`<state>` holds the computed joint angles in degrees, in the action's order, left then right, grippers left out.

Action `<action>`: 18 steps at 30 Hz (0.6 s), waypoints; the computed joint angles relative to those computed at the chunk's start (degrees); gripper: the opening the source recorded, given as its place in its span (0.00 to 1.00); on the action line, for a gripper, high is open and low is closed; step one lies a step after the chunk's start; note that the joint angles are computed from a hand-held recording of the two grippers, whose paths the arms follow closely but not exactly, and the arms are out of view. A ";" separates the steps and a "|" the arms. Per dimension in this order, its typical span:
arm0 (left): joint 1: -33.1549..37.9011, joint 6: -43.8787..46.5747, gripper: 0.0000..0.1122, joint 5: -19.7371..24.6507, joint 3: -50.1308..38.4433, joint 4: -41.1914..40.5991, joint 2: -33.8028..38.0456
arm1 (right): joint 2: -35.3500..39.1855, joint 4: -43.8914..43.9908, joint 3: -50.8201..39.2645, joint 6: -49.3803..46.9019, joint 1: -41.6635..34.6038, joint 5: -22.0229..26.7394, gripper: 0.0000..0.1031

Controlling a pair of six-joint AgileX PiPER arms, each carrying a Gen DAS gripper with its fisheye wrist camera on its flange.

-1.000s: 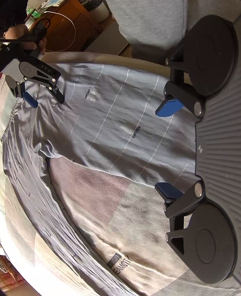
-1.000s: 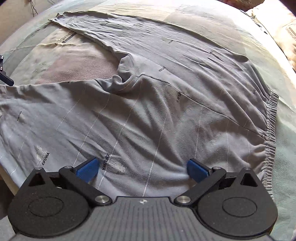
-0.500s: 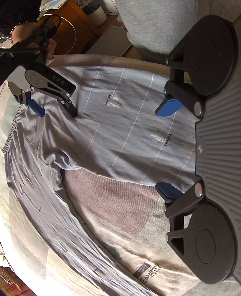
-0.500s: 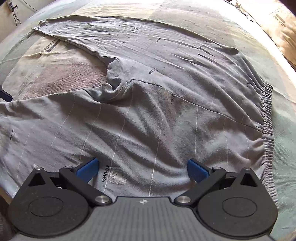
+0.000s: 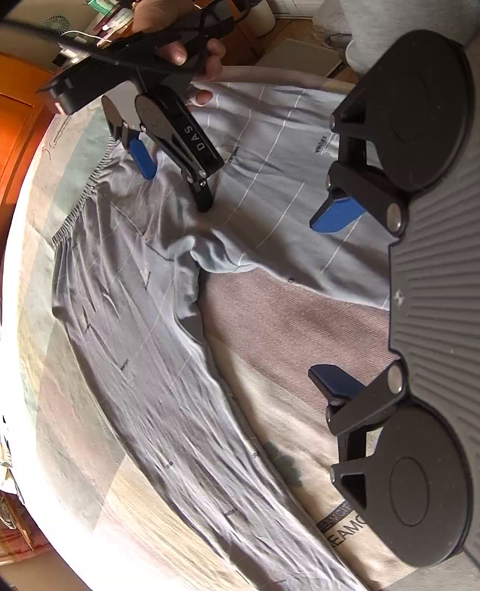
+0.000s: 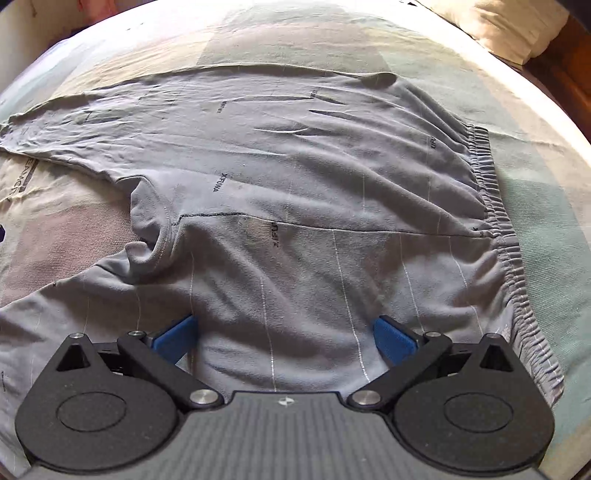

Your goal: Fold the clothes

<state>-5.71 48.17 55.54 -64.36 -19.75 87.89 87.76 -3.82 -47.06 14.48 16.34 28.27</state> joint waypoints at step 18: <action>-1.19 4.96 0.70 4.17 -8.31 -4.70 8.58 | -9.00 -13.29 7.79 25.85 5.73 8.07 1.00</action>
